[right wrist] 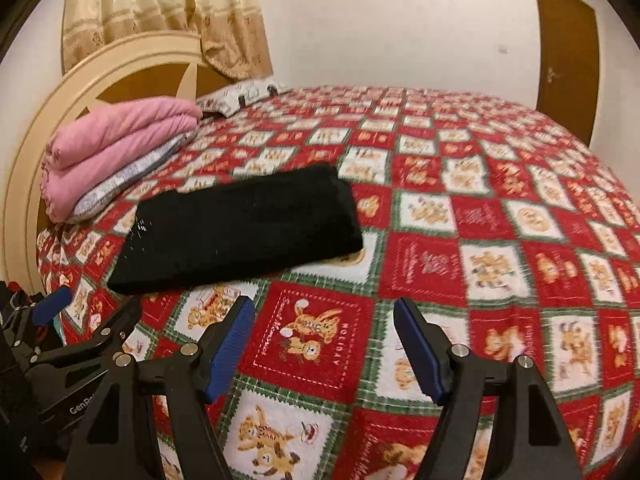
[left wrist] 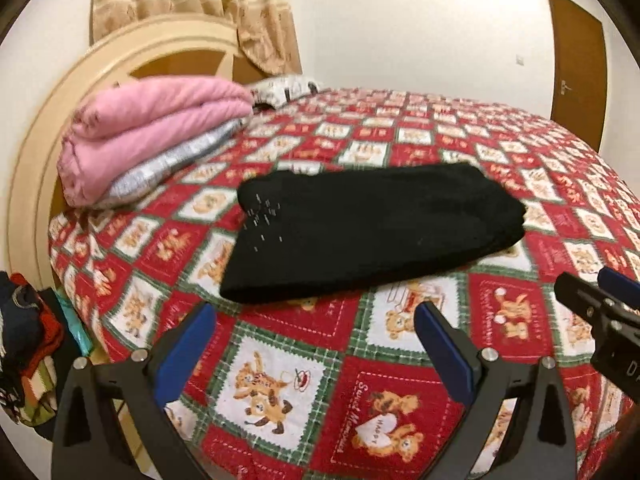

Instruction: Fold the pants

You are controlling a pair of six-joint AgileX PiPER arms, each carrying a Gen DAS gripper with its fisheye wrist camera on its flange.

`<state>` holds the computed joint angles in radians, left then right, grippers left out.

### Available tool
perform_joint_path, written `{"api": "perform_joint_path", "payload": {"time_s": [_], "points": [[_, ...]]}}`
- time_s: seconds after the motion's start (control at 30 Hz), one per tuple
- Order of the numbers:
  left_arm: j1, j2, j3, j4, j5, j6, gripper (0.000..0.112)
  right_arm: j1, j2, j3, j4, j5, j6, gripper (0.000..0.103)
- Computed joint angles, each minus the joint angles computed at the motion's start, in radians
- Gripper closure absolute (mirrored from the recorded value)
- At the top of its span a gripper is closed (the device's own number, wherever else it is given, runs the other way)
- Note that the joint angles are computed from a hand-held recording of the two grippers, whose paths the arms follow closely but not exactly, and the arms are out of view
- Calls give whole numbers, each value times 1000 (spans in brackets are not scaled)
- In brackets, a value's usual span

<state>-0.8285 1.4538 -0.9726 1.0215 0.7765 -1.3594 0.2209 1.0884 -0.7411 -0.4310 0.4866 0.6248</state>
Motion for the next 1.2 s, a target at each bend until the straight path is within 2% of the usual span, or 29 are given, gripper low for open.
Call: {"api": "perform_joint_path", "payload": {"time_s": [0.13, 0.33, 0.7, 0.9, 1.2], "points": [[-59, -59, 11, 49, 79, -35, 9, 81, -104, 5, -147, 77, 154, 30], [-108, -150, 46, 95, 119, -77, 9, 278, -193, -22, -353, 237, 355, 26], [-186, -188, 43, 149, 213, -111, 9, 474, -229, -38, -502, 385, 507, 25], [-162, -202, 39, 113, 175, -102, 9, 488, -233, -36, -518, 400, 528, 25], [-194, -203, 38, 151, 218, -130, 9, 481, -243, -30, -526, 404, 537, 25]]}}
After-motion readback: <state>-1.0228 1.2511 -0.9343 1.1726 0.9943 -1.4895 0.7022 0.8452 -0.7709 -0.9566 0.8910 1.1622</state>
